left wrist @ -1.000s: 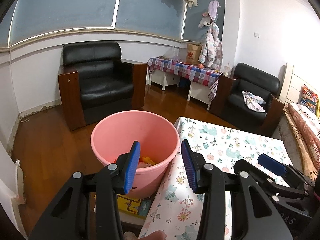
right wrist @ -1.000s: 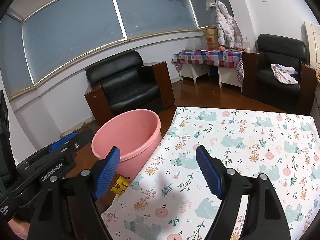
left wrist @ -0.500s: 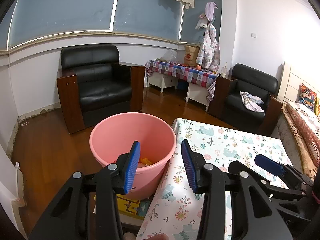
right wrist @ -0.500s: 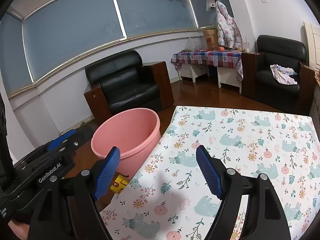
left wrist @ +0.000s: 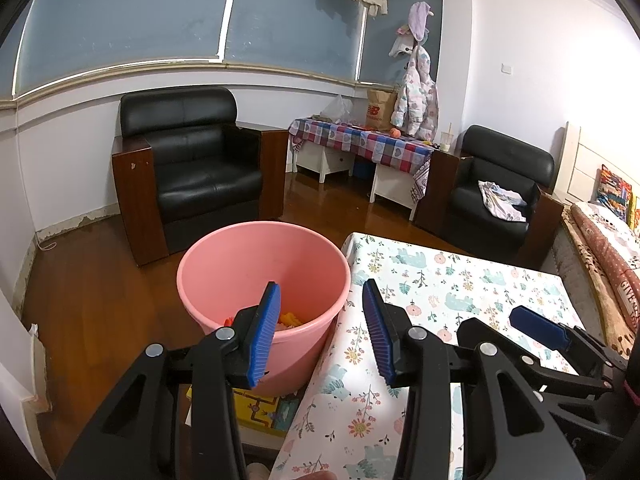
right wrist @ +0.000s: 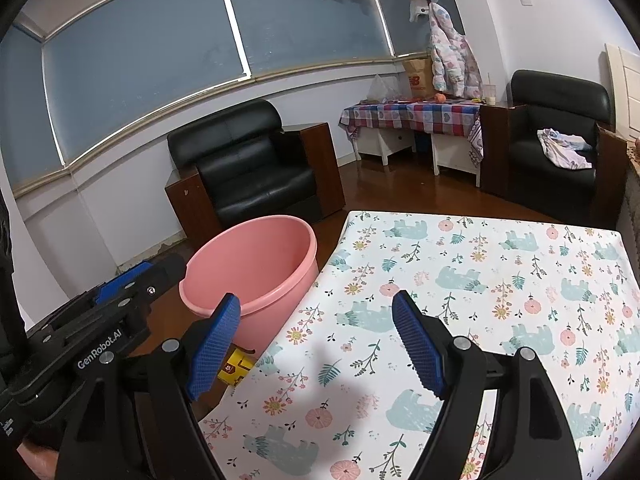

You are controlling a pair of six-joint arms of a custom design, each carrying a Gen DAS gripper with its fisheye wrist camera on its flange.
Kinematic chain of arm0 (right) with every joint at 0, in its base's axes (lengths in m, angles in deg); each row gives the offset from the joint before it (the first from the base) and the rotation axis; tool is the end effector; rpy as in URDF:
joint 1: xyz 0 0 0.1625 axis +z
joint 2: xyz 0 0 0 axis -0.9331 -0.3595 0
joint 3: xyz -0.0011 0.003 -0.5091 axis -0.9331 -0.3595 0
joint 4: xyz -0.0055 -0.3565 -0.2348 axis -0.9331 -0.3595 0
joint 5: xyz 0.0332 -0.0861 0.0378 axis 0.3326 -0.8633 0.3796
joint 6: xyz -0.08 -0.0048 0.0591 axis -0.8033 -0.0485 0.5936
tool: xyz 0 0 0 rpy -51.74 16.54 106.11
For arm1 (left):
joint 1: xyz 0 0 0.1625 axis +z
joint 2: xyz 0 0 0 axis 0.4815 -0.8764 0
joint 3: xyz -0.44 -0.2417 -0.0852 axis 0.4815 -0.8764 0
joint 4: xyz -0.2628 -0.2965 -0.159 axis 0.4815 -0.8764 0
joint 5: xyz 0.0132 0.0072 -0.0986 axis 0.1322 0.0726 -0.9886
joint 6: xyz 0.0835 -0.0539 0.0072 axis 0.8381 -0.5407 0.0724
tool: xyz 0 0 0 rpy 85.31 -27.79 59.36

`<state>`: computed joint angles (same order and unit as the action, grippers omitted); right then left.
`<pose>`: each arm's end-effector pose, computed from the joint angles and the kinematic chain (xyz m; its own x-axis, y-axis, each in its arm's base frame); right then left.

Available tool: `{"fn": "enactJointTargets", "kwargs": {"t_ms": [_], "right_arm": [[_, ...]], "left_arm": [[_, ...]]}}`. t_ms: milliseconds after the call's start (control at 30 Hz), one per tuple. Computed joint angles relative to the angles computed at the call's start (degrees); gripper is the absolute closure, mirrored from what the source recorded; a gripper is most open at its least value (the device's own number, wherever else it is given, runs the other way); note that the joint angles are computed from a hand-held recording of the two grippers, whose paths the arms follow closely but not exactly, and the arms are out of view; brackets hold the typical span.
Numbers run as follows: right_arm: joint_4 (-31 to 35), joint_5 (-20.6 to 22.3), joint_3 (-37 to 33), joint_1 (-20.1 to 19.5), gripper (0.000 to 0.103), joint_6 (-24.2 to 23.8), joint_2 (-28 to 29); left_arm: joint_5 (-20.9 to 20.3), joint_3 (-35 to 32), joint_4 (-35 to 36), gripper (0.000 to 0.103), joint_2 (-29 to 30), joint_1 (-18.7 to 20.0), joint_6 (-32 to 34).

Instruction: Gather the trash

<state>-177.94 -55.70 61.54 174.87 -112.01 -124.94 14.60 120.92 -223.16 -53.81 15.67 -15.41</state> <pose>0.2882 -0.5596 0.0417 -0.7433 -0.5535 0.3756 -0.6644 0.5453 -0.5111 -0.1515 -0.4709 0.1828 -0.7182 -0.3655 -0.5921 0.4469 0.4099 -0.7951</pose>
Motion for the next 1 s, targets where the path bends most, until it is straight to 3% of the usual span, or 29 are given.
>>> {"fn": "enactJointTargets", "kwargs": {"t_ms": [1000], "right_arm": [[-3.7, 0.0, 1.1, 0.2, 0.026, 0.1, -0.3]], "left_arm": [[-0.1, -0.4, -0.5, 0.060, 1.1, -0.2, -0.3]]}}
